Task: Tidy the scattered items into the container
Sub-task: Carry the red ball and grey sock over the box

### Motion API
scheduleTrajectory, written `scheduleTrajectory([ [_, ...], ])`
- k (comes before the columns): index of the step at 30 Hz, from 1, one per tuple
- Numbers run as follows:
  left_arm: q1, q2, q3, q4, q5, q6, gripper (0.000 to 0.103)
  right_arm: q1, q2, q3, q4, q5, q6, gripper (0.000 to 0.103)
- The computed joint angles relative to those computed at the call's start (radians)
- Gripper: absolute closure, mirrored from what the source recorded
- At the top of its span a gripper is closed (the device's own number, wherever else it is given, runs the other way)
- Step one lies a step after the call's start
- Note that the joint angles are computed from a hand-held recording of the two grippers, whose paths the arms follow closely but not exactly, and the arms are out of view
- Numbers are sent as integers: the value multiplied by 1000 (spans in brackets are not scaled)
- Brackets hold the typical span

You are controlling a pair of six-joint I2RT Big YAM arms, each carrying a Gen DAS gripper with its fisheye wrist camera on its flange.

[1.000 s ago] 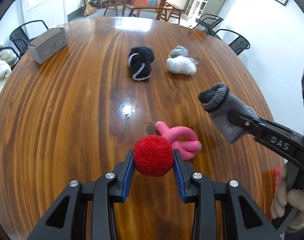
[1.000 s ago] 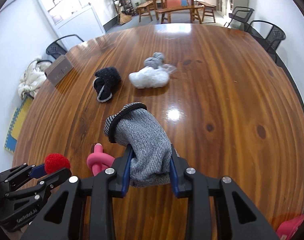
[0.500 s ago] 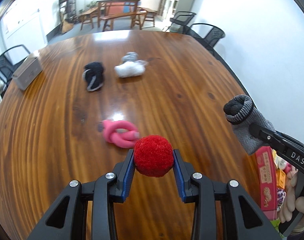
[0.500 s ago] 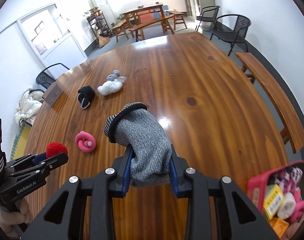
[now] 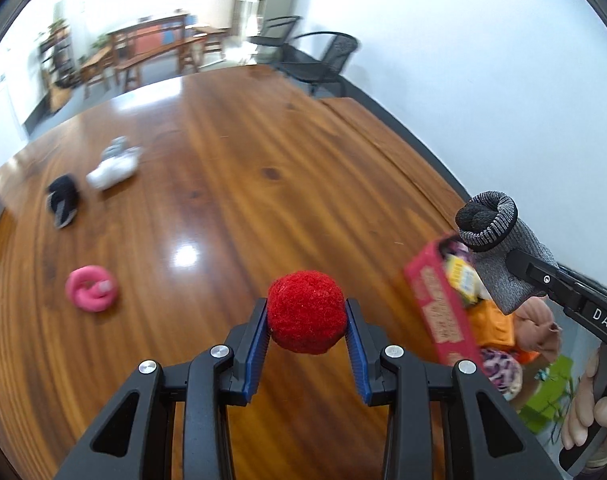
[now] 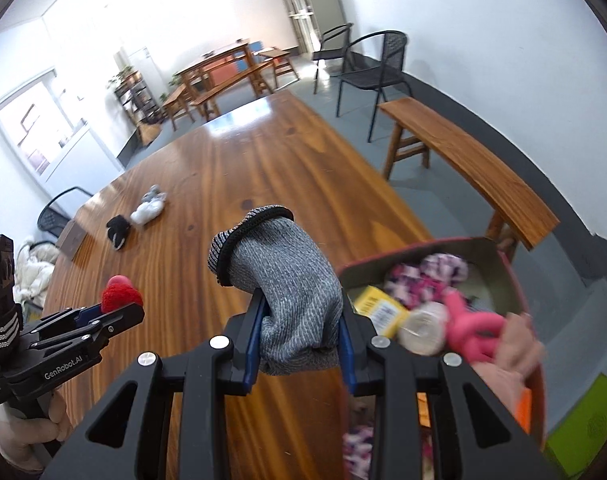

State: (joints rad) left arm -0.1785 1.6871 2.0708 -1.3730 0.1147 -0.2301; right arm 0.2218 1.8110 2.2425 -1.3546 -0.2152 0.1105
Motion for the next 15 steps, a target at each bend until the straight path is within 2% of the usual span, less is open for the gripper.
scheduleTrajectory([
  [9,-144,117,180,-50,16,37,65,-136,-135,-176,59,5,52,68],
  [11,-169,143,223,-64,25,45,65,-153,-155,-195,69,21,55,68],
  [15,-212,187,296,-86,34,59,65,-199,-179,-219,77,-3,68,68],
])
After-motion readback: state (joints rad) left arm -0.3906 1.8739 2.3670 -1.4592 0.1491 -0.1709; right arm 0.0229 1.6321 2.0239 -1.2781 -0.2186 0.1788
